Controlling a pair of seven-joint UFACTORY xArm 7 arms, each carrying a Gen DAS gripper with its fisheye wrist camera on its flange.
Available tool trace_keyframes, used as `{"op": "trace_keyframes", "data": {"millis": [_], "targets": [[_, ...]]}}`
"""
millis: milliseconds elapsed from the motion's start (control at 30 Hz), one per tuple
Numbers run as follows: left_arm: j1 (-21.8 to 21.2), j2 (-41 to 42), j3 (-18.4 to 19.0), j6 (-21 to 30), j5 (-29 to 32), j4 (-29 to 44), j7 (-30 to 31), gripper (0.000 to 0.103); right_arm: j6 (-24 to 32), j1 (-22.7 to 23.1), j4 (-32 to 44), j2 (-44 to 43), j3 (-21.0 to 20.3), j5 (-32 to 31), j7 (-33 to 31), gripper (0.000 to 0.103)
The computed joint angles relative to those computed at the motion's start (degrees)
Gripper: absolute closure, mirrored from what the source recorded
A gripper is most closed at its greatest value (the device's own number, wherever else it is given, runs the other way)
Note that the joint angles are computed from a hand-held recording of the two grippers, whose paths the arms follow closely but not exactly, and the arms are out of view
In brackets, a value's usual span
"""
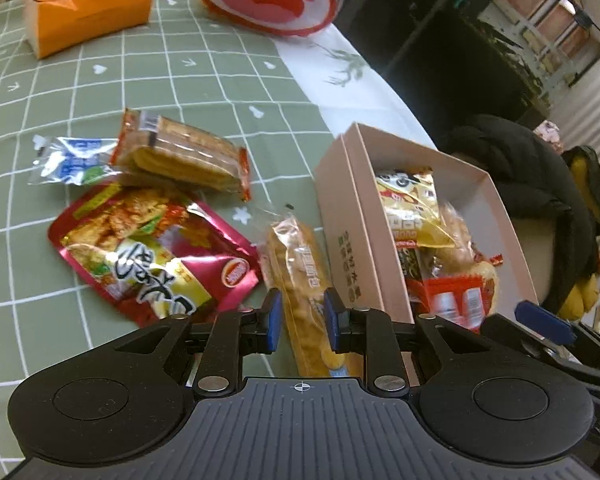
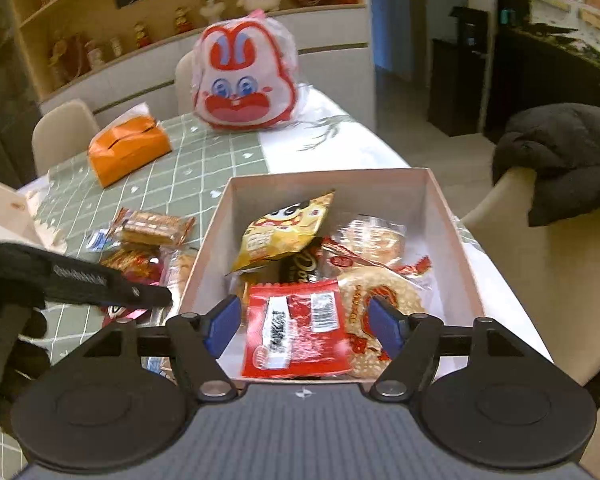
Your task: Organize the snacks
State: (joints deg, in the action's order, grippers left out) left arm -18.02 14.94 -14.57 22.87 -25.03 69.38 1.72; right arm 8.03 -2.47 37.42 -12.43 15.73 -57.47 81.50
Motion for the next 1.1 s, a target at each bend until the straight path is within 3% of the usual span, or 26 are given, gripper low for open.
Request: {"op": "trace_keyframes", "data": {"millis": [233, 467, 600, 733, 900, 967, 1100], "targets": [[-0.34, 0.72, -0.92, -2.55, -0.52, -0.20, 2.74, 0.075, 2.21, 1.06, -6.04, -7.59, 4.18, 2.83, 4.05, 0.030], [-2.01, -0.91, -0.32, -3.34, 3.56, -2.59, 3.29, 0.070, 2.07, 6.16, -11.05, -8.25, 5.03, 15.82, -3.19, 0.030], [-2.03, -4.03, -0.35, -3.38, 4.29, -6.10, 3.96, 0.070, 1.04, 4.93, -11.83, -8.77, 7.19, 18.56, -5.64, 0.030], [-1.73, -10.38, -0.52, -4.34, 0.01, -13.50, 8.07, 0.068, -2.56, 1.51, -11.99, -10.04, 10.13, 18.95, -7.17, 0.030], [-2.79, -18.43, 2.59, -0.83, -18.75, -21.37, 18.99, 0.068, -6.72, -1.49, -9.97, -6.58, 12.56, 20.76, -11.21, 0.030], [-3.16, -21.33, 4.50, -0.50, -21.00, -24.23, 17.58, 0.070, -8.01, -2.41, -8.64, -5.10, 13.57, 21.11, -13.51, 0.030], [-2.92, -25.85, 7.57, -1.32, -19.44, -27.88, 11.28, 0.070, -8.81, -3.26, -2.87, -1.35, 14.17, 21.53, -20.58, 0.030]]}}
